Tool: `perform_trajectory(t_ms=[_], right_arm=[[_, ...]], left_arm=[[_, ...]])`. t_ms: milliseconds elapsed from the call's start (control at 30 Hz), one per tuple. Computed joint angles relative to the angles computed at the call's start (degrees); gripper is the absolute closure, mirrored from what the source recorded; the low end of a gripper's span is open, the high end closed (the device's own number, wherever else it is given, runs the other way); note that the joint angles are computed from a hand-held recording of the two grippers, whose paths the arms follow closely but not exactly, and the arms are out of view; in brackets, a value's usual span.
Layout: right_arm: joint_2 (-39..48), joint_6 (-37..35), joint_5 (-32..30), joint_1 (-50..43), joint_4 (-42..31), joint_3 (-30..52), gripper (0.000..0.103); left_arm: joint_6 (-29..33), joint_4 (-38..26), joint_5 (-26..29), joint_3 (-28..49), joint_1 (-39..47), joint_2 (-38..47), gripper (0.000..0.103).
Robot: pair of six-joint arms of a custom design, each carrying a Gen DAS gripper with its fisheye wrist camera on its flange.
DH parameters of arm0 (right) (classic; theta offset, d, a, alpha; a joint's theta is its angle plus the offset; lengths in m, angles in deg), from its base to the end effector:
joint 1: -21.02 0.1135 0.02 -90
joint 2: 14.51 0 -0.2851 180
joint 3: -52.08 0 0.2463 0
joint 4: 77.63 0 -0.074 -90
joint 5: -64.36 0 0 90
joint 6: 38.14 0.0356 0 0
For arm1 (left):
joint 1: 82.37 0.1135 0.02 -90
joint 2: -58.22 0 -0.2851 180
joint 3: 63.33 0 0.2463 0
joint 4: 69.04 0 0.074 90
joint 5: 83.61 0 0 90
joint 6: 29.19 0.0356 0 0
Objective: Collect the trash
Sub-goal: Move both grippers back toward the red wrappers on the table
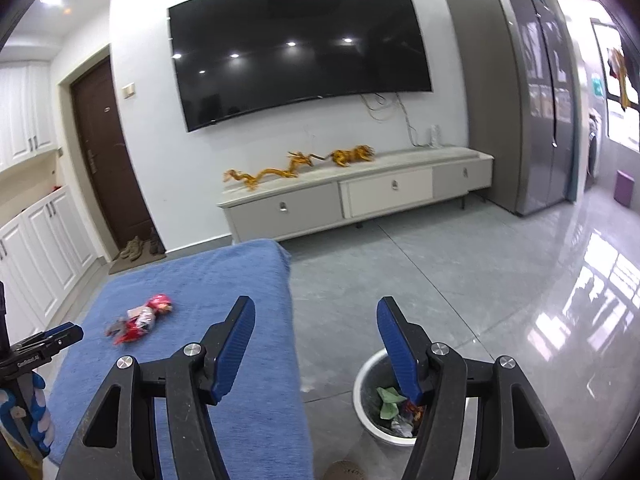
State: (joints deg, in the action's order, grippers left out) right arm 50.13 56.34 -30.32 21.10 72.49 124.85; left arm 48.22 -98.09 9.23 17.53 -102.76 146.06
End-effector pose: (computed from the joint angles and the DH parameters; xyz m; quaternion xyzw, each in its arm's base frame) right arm 0.2434 0.0032 0.3654 0.0089 0.8274 0.0561 0.5587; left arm 0.3203 -0.1209 0.3040 0.0718 0.8880 -0.1499 0.4287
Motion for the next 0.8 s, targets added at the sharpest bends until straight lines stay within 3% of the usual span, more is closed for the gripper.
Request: perform_trajectory(t_ms=[367, 633, 800], right_arm=[[2.5, -1.9, 5.9, 13.6, -1.0, 5.4, 0.042], [14.3, -3.2, 4.4, 16.7, -0.1, 12.7, 0.042], [26.1, -3.9, 1.8, 18.4, -0.1, 20.3, 0.042]], left_arm=[[1.7, 3.4, 6.0, -10.6, 18.9, -7.7, 0.041], [5.7, 4.1, 7.3, -6.2, 21.5, -1.6, 0.041], [5.0, 1.7, 9.9, -0.6, 22.0, 7.0, 0.041]])
